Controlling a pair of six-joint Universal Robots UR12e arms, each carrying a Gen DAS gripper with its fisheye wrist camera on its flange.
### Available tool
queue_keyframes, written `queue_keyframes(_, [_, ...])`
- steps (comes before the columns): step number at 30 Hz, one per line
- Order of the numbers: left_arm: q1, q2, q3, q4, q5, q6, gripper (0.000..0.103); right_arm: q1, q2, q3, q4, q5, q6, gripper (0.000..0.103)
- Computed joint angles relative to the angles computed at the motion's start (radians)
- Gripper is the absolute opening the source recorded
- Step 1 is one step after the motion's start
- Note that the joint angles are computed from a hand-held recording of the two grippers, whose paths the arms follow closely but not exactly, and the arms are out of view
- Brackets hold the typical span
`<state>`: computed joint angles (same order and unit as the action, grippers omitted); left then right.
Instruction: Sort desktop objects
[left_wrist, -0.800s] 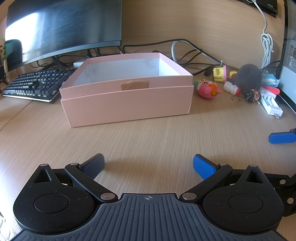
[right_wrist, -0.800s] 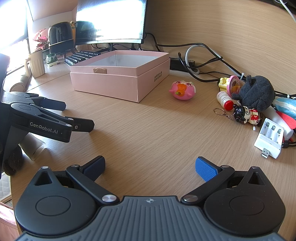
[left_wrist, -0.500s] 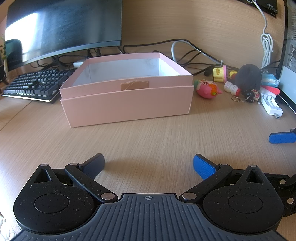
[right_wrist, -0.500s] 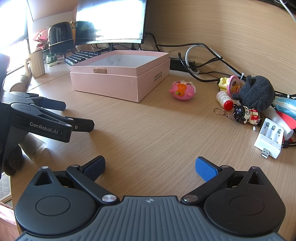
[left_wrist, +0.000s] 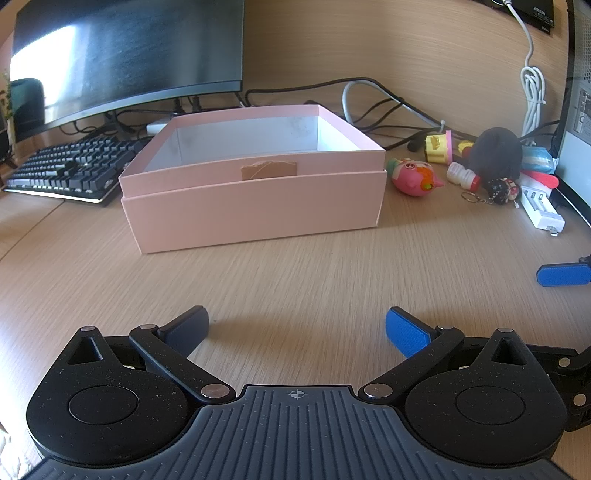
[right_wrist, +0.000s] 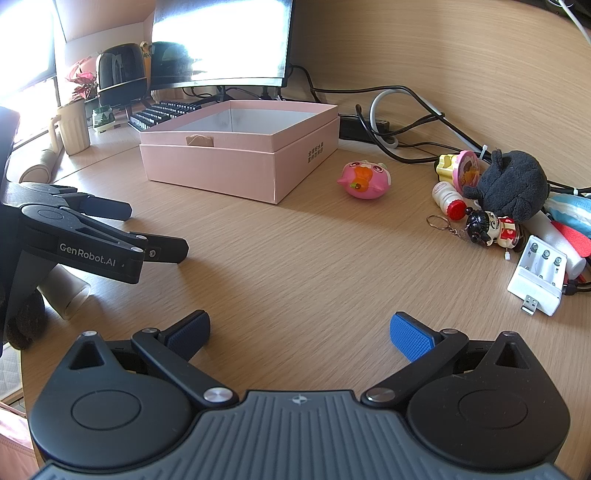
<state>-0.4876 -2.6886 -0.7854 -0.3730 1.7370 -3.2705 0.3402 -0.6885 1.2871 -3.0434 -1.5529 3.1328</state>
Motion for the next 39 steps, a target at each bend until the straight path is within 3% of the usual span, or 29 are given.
queue_keyframes(17, [0.000, 0.001, -0.002, 0.001, 0.000, 0.000, 0.103, -0.001, 0.000, 0.000, -0.001, 0.002, 0.016, 0.103])
queue_keyframes(21, [0.000, 0.000, 0.000, -0.001, 0.001, 0.000, 0.103, 0.003, -0.012, -0.001, 0.045, -0.011, 0.078, 0.103])
queue_keyframes(23, [0.001, 0.006, -0.012, 0.003, -0.001, 0.002, 0.103, 0.016, -0.016, -0.005, 0.082, -0.062, 0.045, 0.103])
queue_keyframes(29, [0.004, 0.011, -0.021, 0.002, -0.005, 0.005, 0.103, 0.017, -0.024, -0.038, 0.200, -0.066, 0.069, 0.103])
queue_keyframes(36, [0.009, 0.016, -0.021, -0.020, -0.036, 0.027, 0.103, 0.022, -0.023, -0.034, 0.189, -0.087, 0.094, 0.103])
queue_keyframes(39, [0.015, 0.029, -0.021, -0.070, -0.065, 0.039, 0.103, 0.027, -0.023, -0.040, 0.192, -0.105, 0.096, 0.103])
